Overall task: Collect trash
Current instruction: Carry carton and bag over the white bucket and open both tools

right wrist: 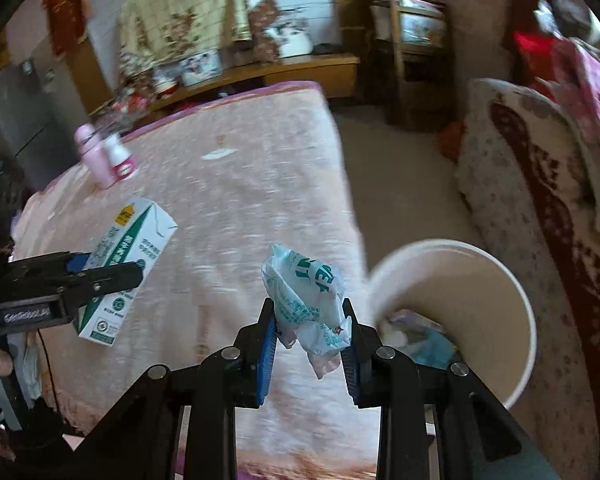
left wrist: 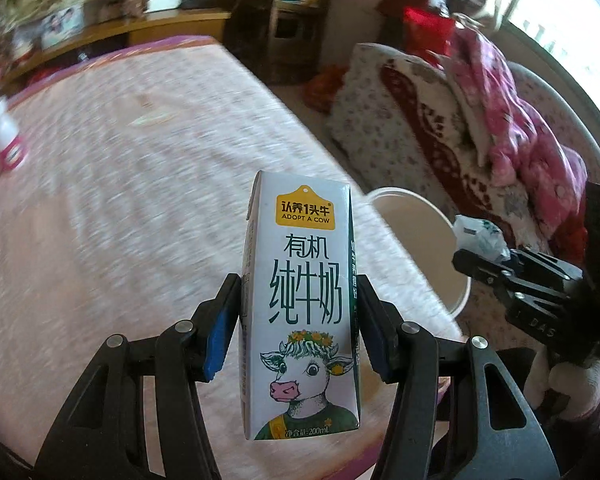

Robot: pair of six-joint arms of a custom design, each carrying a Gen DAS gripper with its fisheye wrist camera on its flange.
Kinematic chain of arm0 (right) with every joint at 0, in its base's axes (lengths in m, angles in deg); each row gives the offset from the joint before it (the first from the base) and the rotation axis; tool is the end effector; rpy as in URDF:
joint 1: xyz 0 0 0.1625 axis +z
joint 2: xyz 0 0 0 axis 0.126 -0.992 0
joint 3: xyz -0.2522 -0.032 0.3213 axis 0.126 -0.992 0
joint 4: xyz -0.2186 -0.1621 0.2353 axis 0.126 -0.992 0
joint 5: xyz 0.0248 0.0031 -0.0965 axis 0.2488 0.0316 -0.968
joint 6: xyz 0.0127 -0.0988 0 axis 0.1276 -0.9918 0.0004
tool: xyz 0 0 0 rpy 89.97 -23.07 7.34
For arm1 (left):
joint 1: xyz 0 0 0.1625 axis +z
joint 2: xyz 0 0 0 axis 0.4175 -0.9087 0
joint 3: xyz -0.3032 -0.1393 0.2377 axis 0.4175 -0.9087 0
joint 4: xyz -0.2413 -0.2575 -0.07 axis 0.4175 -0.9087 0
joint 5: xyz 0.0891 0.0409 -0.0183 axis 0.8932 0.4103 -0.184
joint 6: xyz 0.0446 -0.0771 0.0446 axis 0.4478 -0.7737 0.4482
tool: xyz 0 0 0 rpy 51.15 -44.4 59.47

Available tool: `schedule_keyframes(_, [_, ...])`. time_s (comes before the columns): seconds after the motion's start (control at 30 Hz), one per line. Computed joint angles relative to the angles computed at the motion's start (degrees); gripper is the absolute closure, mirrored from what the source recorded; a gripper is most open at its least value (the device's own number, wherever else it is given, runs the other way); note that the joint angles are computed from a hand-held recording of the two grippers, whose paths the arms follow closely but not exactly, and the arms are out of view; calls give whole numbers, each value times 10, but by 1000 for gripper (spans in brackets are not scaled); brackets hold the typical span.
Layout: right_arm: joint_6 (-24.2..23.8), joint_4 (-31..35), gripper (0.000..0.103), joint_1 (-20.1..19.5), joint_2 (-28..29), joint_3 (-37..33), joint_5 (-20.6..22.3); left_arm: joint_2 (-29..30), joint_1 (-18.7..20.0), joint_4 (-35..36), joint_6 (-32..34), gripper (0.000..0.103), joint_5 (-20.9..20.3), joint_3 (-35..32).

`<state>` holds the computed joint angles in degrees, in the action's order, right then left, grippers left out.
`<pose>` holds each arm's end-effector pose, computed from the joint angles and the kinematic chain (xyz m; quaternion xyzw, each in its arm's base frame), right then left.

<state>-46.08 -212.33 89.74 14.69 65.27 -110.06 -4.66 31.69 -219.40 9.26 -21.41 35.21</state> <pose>0.1872 -0.7149 0.1801 0.3230 -0.9004 0.1837 0.2263 -0.2096 -0.6749 0.1630 0.0713 0.9210 -0.2928 0.2469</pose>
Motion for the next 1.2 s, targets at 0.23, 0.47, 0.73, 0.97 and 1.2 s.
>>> schedule_keyframes(0.23, [16, 6, 75, -27, -2, -32, -31, 84, -8, 20, 36, 49, -8, -112])
schedule_keyframes(0.47, [59, 17, 75, -55, 11, -72, -33, 150, -9, 64, 46, 49, -12, -211])
schedule_keyframes(0.73, [70, 21, 75, -63, 21, -94, -40, 203, -8, 92, 53, 49, -16, -287])
schedule_keyframes(0.97, [68, 1, 71, -68, 29, -99, -50, 223, -4, 94, 69, 48, -36, -317])
schedule_keyframes(1.2, [85, -6, 49, -76, 31, -102, -43, 236, 3, 95, 80, 40, -70, -342])
